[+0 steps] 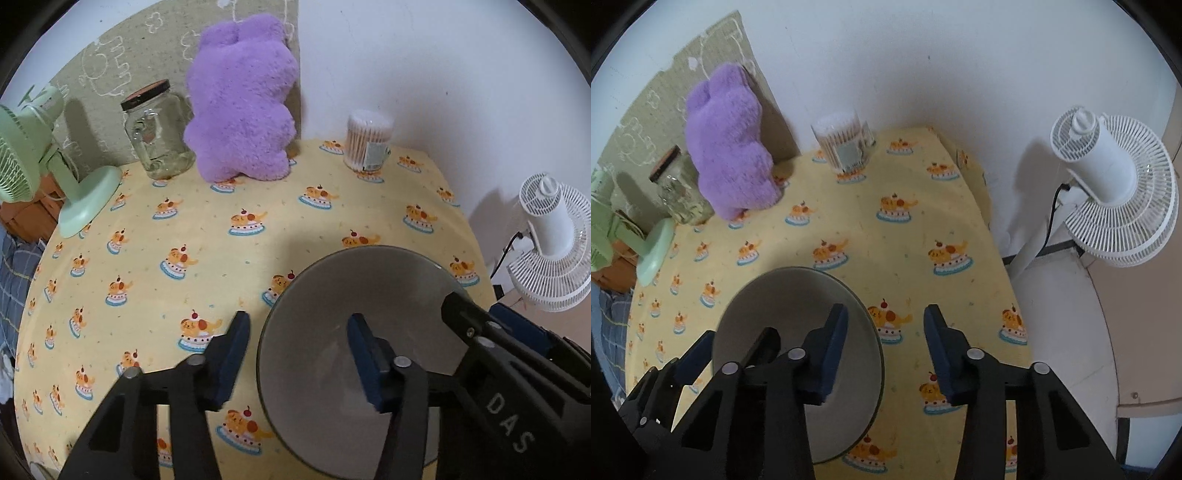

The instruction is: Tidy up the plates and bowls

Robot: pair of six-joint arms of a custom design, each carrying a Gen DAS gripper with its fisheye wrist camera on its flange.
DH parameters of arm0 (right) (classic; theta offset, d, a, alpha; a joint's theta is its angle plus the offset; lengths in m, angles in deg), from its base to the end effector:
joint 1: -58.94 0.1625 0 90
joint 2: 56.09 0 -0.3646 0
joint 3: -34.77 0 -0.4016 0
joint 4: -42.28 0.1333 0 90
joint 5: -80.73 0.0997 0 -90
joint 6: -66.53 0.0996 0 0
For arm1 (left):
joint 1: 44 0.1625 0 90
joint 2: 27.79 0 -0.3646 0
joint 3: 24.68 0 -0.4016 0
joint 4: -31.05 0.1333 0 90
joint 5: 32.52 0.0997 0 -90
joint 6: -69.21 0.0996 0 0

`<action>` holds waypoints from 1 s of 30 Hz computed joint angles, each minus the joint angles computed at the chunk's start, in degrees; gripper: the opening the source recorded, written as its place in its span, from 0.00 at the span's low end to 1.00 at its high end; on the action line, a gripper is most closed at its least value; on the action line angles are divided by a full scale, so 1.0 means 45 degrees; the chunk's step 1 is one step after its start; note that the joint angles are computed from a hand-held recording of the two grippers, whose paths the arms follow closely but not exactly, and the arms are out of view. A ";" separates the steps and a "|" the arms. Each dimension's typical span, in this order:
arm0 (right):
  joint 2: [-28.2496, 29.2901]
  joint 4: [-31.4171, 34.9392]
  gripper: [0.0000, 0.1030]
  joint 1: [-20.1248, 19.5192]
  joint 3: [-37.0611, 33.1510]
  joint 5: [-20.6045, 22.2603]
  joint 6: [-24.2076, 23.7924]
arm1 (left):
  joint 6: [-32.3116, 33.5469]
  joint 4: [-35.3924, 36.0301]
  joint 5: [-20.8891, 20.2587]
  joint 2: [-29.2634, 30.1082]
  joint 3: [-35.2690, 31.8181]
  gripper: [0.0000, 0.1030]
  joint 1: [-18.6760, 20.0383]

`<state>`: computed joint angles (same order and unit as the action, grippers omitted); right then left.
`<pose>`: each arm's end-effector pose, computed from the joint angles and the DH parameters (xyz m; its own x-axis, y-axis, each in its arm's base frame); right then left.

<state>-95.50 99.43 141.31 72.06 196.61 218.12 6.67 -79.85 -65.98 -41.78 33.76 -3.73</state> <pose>0.0024 -0.6588 0.2783 -0.8069 -0.0633 0.5873 -0.3128 0.8892 -0.3339 -0.4018 -0.6240 -0.1208 -0.6677 -0.2324 -0.7072 0.2320 0.8377 -0.4944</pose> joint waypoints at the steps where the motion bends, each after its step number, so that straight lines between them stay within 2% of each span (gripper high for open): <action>1: 0.0124 0.0071 0.40 -0.0024 -0.0109 0.0048 0.0059 | 0.0195 -0.0104 -0.0054 0.0025 -0.0021 0.41 0.0031; 3: 0.0253 0.0187 0.35 -0.0086 -0.0220 -0.0145 0.0084 | 0.0340 0.0047 -0.0015 0.0105 -0.0143 0.40 0.0055; 8: 0.0279 -0.0023 0.24 -0.0048 -0.0090 -0.0241 -0.0346 | 0.0453 -0.0067 -0.0237 0.0082 -0.0177 0.31 0.0223; 12: 0.0306 -0.0048 0.24 -0.0048 -0.0155 -0.0336 -0.0479 | 0.0622 -0.0518 -0.0274 0.0086 -0.0069 0.30 0.0250; 16: -0.0045 -0.0699 0.25 0.0005 0.0362 -0.0115 -0.0880 | 0.1472 -0.1364 -0.0640 0.0097 0.0057 0.31 0.0267; 23: -0.0264 -0.0728 0.25 -0.0057 0.0438 0.0043 -0.1021 | 0.1572 -0.1196 -0.0804 0.0329 -0.0294 0.31 0.0135; 30: -0.0881 -0.0772 0.25 -0.0034 0.1014 0.0045 -0.0619 | 0.1551 -0.0913 -0.0828 0.0226 -0.0323 0.31 -0.0137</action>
<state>-99.47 95.96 141.16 76.62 196.82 215.33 13.65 -83.95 -69.70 -40.76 32.31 -4.34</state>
